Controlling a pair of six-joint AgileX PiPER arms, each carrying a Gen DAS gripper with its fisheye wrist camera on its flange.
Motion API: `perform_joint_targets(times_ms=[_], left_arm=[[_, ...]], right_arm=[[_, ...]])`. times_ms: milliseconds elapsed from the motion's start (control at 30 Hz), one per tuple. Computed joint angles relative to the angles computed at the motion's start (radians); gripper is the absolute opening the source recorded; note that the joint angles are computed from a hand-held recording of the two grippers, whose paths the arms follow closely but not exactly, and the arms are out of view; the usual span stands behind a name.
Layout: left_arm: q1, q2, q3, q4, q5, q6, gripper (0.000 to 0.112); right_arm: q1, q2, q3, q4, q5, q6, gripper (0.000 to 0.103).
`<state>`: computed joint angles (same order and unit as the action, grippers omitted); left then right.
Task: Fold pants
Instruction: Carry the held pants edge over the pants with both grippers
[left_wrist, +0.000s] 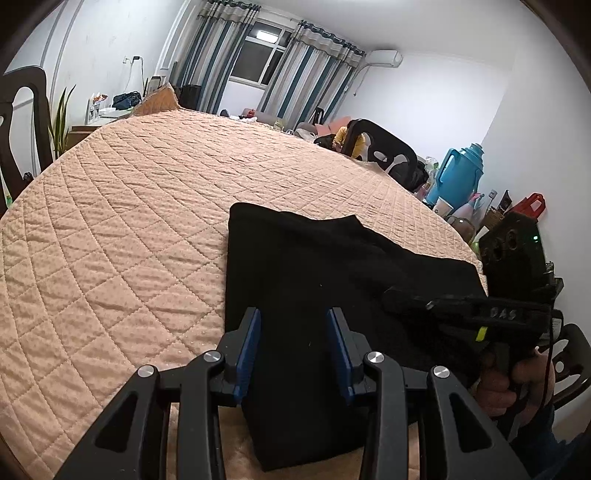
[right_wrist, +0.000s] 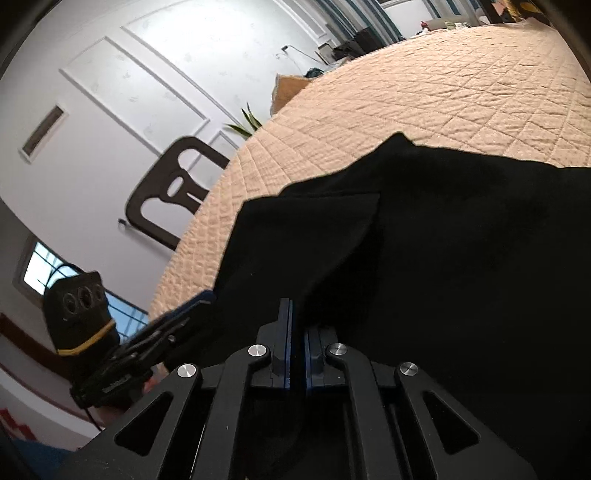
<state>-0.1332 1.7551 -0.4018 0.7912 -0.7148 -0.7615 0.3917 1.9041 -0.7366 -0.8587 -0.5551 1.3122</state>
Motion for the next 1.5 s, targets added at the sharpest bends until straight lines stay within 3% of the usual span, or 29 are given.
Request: perform_joint_targets(times_ms=[233,333,400,467,533,600,700,833,1033,1133,1200,1333,1500], left_arm=[[-0.044,-0.015,0.018,0.039,-0.032,-0.014,0.040],[-0.080,-0.001,0.012,0.008,-0.020,0.004,0.040],[-0.080,-0.002,0.015,0.007,-0.022,0.007,0.040],[-0.076,-0.009,0.016,0.026,-0.018,-0.011,0.040],[-0.080,-0.017,0.018,0.026,-0.010,-0.010,0.040],[-0.082,-0.026,0.016,0.029,0.003,-0.010,0.040],[-0.081,-0.041,-0.011,0.049,0.042,-0.035,0.040],[-0.111,-0.023,-0.100,-0.031,0.135,0.032,0.040],[-0.125,0.069,-0.286,0.098,0.273,-0.123,0.040],[-0.141,0.087,-0.348,0.217,0.306,-0.241,0.040],[-0.152,0.078,-0.351,0.200,0.328,-0.227,0.040],[-0.153,0.055,-0.317,0.215,0.298,-0.222,0.040],[-0.157,0.045,-0.225,0.172,0.238,-0.139,0.040]], right_arm=[[-0.059,-0.211,0.163,0.123,0.011,-0.146,0.003],[-0.114,-0.164,0.152,0.059,0.041,-0.085,0.003],[-0.129,-0.106,0.149,0.101,0.073,-0.099,0.003],[-0.179,-0.089,0.183,0.076,-0.015,-0.083,0.000],[-0.174,-0.116,0.203,0.111,-0.007,-0.115,0.000],[-0.192,-0.116,0.211,0.077,-0.054,-0.088,0.002],[-0.196,-0.120,0.207,0.063,-0.048,-0.071,0.008],[-0.182,-0.101,0.155,0.000,-0.010,-0.007,0.013],[-0.142,-0.058,0.030,-0.237,0.059,0.194,0.018],[-0.150,-0.034,-0.010,-0.288,0.055,0.244,0.017],[-0.146,-0.053,0.004,-0.260,0.072,0.210,0.007],[-0.152,-0.130,0.075,-0.095,0.087,0.048,0.004],[-0.235,-0.108,0.136,-0.074,0.033,0.027,0.004]])
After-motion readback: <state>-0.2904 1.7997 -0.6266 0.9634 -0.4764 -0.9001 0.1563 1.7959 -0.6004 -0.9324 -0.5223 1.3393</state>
